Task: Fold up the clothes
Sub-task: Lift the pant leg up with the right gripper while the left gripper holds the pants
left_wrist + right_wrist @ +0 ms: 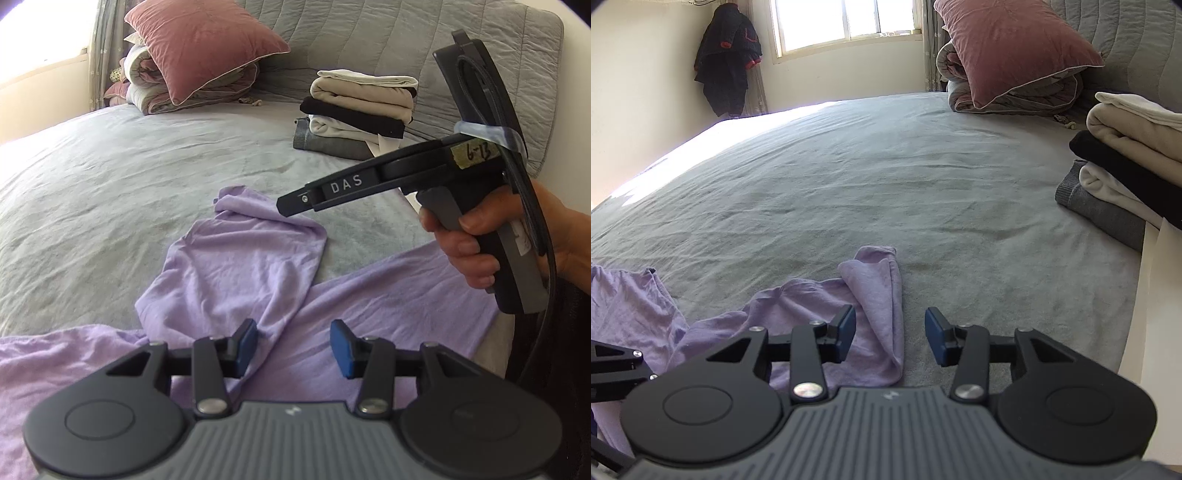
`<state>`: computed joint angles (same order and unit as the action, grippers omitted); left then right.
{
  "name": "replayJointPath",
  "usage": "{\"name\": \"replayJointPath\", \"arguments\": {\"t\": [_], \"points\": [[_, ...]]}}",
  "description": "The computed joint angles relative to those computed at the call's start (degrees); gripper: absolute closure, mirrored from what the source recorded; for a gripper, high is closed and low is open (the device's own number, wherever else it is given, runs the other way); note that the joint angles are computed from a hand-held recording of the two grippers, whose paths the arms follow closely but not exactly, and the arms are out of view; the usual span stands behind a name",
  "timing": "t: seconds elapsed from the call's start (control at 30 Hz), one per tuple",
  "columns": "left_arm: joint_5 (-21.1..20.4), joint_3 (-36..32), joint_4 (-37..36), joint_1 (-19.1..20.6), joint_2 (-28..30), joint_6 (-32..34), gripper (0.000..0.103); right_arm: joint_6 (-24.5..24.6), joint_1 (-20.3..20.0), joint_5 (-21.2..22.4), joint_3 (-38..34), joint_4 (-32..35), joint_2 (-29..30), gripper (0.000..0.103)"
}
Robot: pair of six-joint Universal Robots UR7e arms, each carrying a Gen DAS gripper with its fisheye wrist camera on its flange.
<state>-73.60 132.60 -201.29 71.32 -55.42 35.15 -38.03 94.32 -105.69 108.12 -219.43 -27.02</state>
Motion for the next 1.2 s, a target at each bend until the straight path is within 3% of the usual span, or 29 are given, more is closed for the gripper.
{"name": "replayJointPath", "arguments": {"t": [0.13, 0.3, 0.33, 0.37, 0.43, 0.47, 0.53, 0.83, 1.0, 1.2], "points": [[0.30, -0.72, -0.71, 0.31, 0.82, -0.81, 0.060, -1.15, 0.92, -2.44, -4.80, 4.32, 2.61, 0.057], [0.54, -1.46, -1.46, 0.64, 1.53, -1.98, 0.065, -2.79, 1.30, -2.81, -9.89, 4.16, 6.09, 0.057], [0.67, -1.54, -1.78, 0.66, 1.68, -2.17, 0.068, -2.29, 1.24, -2.52, -10.71, 4.21, 6.49, 0.063], [0.91, -1.61, -2.28, 0.66, 1.89, -2.42, 0.073, -1.59, 1.12, -2.11, -11.30, 4.49, 6.66, 0.077], [1.32, -1.73, -3.12, 0.70, 2.18, -3.04, 0.083, 0.38, 0.83, -1.14, -11.81, 4.95, 6.53, 0.091], [1.35, -1.75, -3.21, 0.78, 2.06, -3.60, 0.093, 1.46, 0.79, -0.78, -11.78, 5.03, 6.31, 0.091], [0.99, -1.70, -2.91, 0.99, 1.46, -4.80, 0.099, 3.33, 0.88, -0.06, -11.38, 4.80, 5.68, 0.092], [-3.16, 0.88, -4.97, 1.80, -2.62, -5.92, 0.100, 4.36, 4.20, 2.03, -5.25, -4.10, 1.21, 0.092], [-7.41, 2.36, -5.67, 2.57, -5.57, -6.52, 0.100, 4.24, 7.64, -0.60, -3.32, -6.97, -0.64, 0.092], [-11.97, 4.90, -6.04, 2.95, -8.98, -5.08, 0.100, 0.54, 10.80, -3.86, -1.04, -12.54, -1.10, 0.092]]}}
